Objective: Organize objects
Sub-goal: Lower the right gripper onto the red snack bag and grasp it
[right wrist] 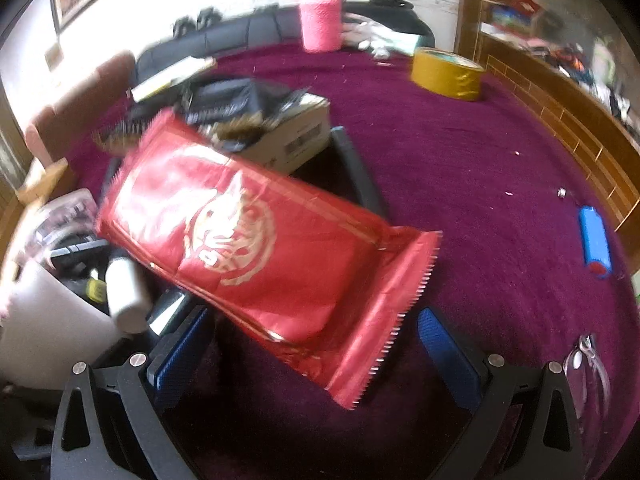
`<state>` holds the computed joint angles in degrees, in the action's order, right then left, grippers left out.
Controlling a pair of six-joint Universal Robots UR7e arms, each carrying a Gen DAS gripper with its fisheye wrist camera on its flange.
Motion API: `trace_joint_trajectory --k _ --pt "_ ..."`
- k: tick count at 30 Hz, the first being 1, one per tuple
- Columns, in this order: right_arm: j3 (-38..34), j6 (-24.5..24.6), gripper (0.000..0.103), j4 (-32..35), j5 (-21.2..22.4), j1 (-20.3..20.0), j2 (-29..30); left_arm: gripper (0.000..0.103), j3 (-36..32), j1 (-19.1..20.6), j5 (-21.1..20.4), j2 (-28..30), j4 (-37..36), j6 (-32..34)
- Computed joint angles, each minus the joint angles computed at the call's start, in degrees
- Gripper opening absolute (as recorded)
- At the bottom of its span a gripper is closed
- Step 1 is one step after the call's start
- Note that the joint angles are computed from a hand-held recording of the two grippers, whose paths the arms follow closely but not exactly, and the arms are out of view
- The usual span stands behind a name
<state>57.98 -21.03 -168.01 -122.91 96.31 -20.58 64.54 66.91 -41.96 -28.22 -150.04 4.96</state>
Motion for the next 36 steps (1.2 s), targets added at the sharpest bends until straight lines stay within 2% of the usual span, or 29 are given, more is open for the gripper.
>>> trace_joint_trajectory --k 2,4,6,10,13,19,24,26,27,28,30,31,36 --pt "5.9 3.1 0.1 -4.4 8.7 -1.6 -4.3 0.103 -0.1 0.0 0.0 0.3 -0.1 -0.1" --pt "9.3 4.1 0.1 -10.1 12.5 -2.5 -6.2 0.103 -0.3 0.0 -0.1 0.4 -0.1 -0.1" --pt "10.6 4.3 0.1 -13.2 12.3 -2.7 -7.1 0.103 -0.3 0.0 -0.2 0.4 -0.1 -0.1" --pt "11.1 6.3 0.1 -12.2 13.7 -3.2 -7.8 0.103 2.5 -0.5 -0.6 -0.8 -0.9 0.2" --pt "11.7 5.4 0.101 -13.9 14.0 -2.9 -7.9 0.103 6.1 -1.2 -0.7 -2.6 -2.1 2.2" --pt "12.1 4.5 0.1 -15.4 14.7 -2.9 -8.1 0.103 13.1 -3.0 -0.6 -5.3 -11.6 11.5" --pt "11.7 4.4 0.1 -15.1 14.5 -2.9 -7.8 0.103 18.4 -3.9 -5.3 -8.1 -19.0 18.8" --pt "11.6 4.3 0.1 -15.1 14.3 -2.9 -7.8 0.102 19.2 -4.1 -5.3 -8.0 -20.7 21.1" --pt "11.7 4.3 0.1 -15.2 14.5 -2.9 -7.9 0.1 19.2 -4.2 -5.0 -7.7 -21.0 21.8" --pt "11.7 4.3 0.1 -15.3 14.5 -2.9 -7.9 0.093 19.1 -4.2 -5.0 -7.3 -21.7 23.1" --pt "11.7 4.3 0.101 -15.4 14.3 -2.9 -7.8 0.074 18.8 -4.4 -4.3 -6.6 -22.7 24.4" --pt "11.6 4.4 0.101 -15.1 14.5 -3.0 -7.8 0.057 18.2 -4.3 -4.0 -6.2 -22.9 24.5" --pt "11.5 4.2 0.101 -14.8 14.8 -3.0 -7.8 0.045 16.2 -3.9 -3.6 -5.2 -24.2 25.1"
